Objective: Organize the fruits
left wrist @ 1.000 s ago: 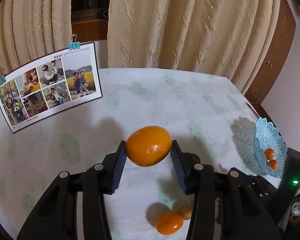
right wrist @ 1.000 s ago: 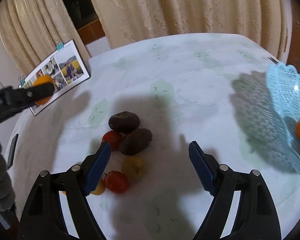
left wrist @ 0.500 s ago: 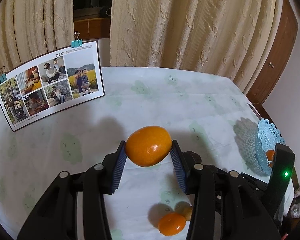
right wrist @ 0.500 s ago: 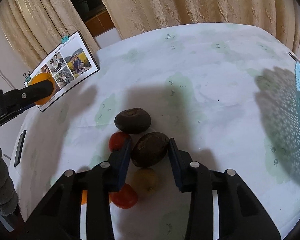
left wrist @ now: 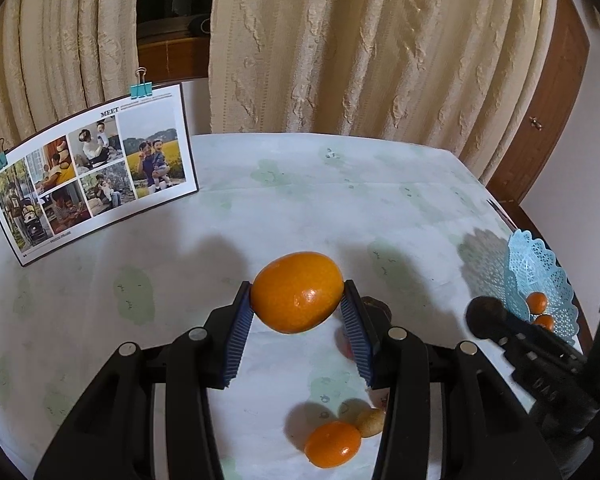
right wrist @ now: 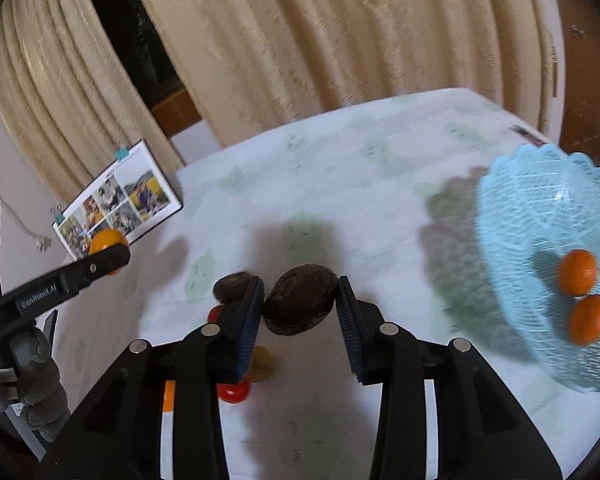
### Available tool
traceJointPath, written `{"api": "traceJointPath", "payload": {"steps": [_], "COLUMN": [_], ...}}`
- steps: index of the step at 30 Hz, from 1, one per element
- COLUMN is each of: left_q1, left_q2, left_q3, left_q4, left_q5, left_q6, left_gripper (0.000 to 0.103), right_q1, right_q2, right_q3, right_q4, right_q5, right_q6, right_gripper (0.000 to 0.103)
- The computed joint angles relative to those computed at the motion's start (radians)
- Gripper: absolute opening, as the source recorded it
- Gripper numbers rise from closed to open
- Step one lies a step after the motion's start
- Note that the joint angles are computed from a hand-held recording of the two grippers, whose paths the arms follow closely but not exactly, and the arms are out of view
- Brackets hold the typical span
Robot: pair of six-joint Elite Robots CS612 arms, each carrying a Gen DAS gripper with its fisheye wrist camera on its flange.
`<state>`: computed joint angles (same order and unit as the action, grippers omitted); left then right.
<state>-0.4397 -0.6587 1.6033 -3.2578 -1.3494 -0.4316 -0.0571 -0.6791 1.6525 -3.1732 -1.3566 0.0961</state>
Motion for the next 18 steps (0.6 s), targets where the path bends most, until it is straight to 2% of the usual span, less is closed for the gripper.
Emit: {"api": "traceJointPath", "payload": {"steps": [11,18], "left_q1": [-0.012,-0.019], "left_q2": [-0.002,-0.003], "left_q3": [0.004,0.008], "left_q4": [-0.009,-0.016], "left_q5": [-0.006,-0.004], "left_q6": [0.023,0.033], "left_gripper": [0.045,0.045], "right_q1": [-0.053,-0.083], "right_q2": [-0.052,-0.074], "right_q3": [0.088,0.129], "right_q4": [-0.129,-0.171], "right_q5": [-0.112,-0.152], "right_q6": [0.083,0.119], "right_gripper": [0.038,0.038]}}
